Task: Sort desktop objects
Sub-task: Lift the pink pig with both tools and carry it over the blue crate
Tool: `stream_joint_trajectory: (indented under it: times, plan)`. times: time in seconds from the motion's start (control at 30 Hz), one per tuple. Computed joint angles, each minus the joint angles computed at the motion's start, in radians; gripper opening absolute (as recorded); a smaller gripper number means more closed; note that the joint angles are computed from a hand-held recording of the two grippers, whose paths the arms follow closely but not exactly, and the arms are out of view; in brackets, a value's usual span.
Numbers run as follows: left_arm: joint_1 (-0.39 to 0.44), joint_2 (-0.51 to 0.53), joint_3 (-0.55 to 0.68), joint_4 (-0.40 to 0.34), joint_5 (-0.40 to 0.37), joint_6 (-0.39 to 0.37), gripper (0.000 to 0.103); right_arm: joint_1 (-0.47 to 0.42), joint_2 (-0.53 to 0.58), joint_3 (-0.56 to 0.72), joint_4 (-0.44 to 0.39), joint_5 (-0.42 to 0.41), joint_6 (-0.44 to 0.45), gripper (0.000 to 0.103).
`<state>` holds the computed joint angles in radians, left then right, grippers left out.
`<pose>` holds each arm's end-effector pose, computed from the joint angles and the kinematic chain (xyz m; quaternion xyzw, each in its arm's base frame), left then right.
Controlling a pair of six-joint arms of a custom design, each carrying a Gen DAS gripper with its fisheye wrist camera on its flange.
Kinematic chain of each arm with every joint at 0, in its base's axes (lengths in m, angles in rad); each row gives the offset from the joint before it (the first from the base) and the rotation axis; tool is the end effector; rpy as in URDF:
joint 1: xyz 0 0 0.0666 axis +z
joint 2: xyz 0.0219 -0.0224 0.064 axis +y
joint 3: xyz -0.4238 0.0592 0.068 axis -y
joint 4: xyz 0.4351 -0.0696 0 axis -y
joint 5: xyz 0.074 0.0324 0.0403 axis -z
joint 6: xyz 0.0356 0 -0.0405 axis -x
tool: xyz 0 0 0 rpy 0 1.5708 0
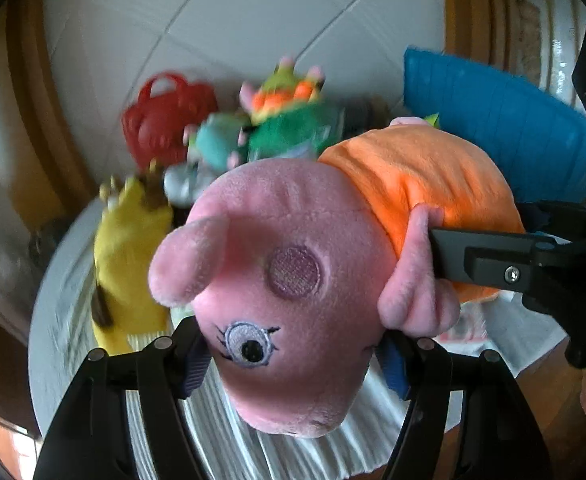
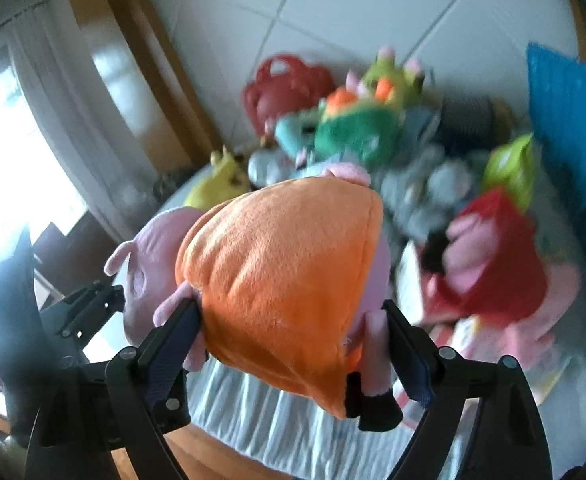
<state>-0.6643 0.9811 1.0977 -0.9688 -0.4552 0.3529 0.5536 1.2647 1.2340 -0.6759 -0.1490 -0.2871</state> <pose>0.2806 -0.2004 0.4914 0.0630 0.9133 0.0177 0.4021 0.4031 0.2549 0.4708 -0.1512 0.8934 0.2321 0.3537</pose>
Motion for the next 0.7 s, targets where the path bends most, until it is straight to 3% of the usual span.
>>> stream_joint_trajectory:
  times: [0.07, 0.2, 0.4, 0.5, 0.63, 0.7]
  plan:
    - [-0.008, 0.013, 0.043, 0.015, 0.002, -0.034, 0.068, -0.001, -0.005, 0.031, -0.007, 0.033, -0.003, 0.089]
    - [0.014, 0.105, 0.134, 0.118, 0.063, -0.133, 0.068, -0.031, -0.048, 0.066, -0.033, 0.1, 0.005, 0.089]
    - [-0.059, 0.28, 0.343, 0.198, 0.095, -0.229, 0.068, -0.172, -0.13, 0.106, -0.067, 0.143, 0.05, 0.089]
    - [-0.103, 0.394, 0.485, 0.216, 0.103, -0.254, 0.068, -0.29, -0.153, 0.126, -0.066, 0.114, 0.096, 0.089]
    - [-0.15, 0.592, 0.731, 0.197, 0.132, -0.254, 0.068, -0.515, -0.135, 0.182, -0.07, 0.007, 0.192, 0.089]
    - [-0.175, 0.736, 0.933, 0.129, 0.144, -0.229, 0.068, -0.617, -0.102, 0.227, -0.087, -0.058, 0.229, 0.089]
